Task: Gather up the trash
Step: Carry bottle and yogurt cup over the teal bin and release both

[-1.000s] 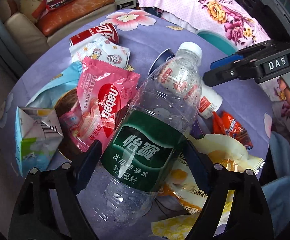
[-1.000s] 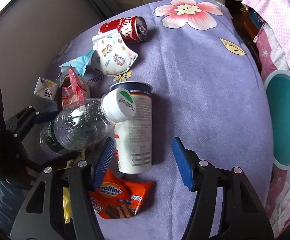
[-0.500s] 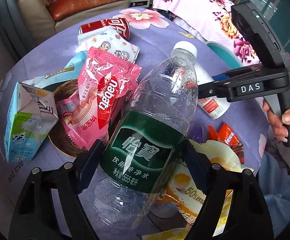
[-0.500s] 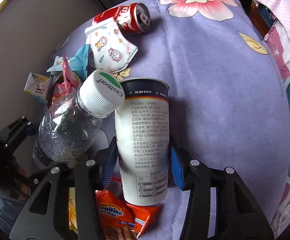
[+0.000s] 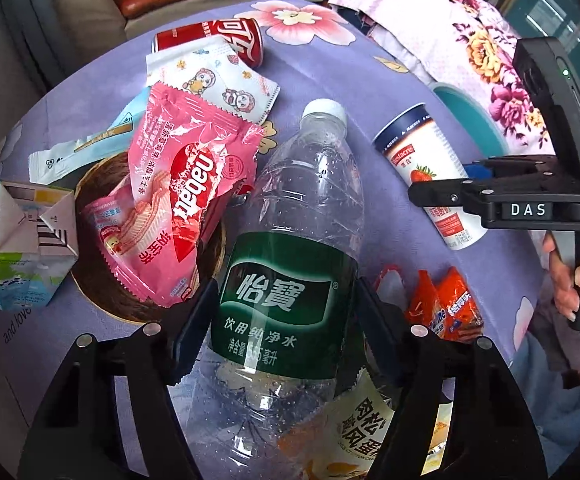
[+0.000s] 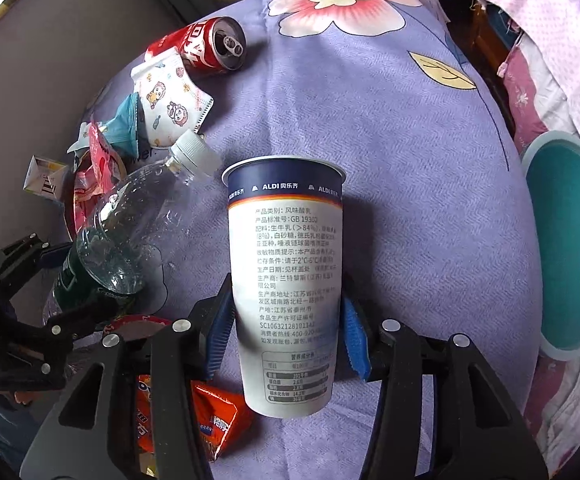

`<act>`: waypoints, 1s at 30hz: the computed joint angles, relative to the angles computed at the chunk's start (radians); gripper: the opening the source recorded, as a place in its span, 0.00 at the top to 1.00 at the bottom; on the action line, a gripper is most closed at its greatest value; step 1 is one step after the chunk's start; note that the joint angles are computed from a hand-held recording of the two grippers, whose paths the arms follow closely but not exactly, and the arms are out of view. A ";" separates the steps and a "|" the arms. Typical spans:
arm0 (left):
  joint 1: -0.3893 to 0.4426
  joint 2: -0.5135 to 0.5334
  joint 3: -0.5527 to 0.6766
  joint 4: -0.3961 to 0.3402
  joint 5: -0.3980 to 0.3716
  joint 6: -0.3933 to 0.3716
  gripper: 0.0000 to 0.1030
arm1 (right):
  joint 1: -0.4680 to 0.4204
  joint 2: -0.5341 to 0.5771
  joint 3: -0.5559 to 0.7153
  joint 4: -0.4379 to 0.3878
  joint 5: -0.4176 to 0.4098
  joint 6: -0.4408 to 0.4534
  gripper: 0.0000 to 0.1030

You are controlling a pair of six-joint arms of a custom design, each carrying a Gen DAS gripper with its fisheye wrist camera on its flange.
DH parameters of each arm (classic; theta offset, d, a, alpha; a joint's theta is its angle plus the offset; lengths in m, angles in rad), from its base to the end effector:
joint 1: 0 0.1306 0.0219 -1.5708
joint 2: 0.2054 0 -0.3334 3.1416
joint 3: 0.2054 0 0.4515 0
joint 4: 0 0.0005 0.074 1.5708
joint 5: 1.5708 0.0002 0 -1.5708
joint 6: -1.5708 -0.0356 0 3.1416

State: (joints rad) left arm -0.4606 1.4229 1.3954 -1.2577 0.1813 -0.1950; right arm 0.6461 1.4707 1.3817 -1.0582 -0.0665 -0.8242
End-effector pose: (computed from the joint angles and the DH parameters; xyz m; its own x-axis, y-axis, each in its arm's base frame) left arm 0.4653 -0.2386 0.3464 -0.7497 0.5848 -0.3099 0.6401 0.7596 -0.1151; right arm 0.4392 0.3335 0.3221 -0.9513 0.1999 -0.2347 0.1115 0.9328 0.3428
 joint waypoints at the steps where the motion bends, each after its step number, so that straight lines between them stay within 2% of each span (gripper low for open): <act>1: -0.003 0.012 0.010 -0.005 -0.003 0.004 0.31 | 0.000 -0.004 -0.005 0.005 -0.002 -0.003 0.54; 8: -0.030 0.033 0.026 0.006 -0.047 0.040 0.32 | -0.003 -0.037 -0.046 0.053 -0.003 -0.020 0.55; 15: -0.020 -0.028 0.020 0.010 -0.003 0.101 0.33 | -0.018 -0.128 -0.122 0.102 0.002 -0.062 0.56; 20: -0.027 -0.050 0.036 0.021 -0.011 0.143 0.34 | -0.022 -0.183 -0.162 0.130 0.008 -0.085 0.56; 30: -0.133 -0.025 0.126 0.031 -0.029 0.183 0.35 | -0.050 -0.362 -0.270 0.145 0.072 -0.123 0.56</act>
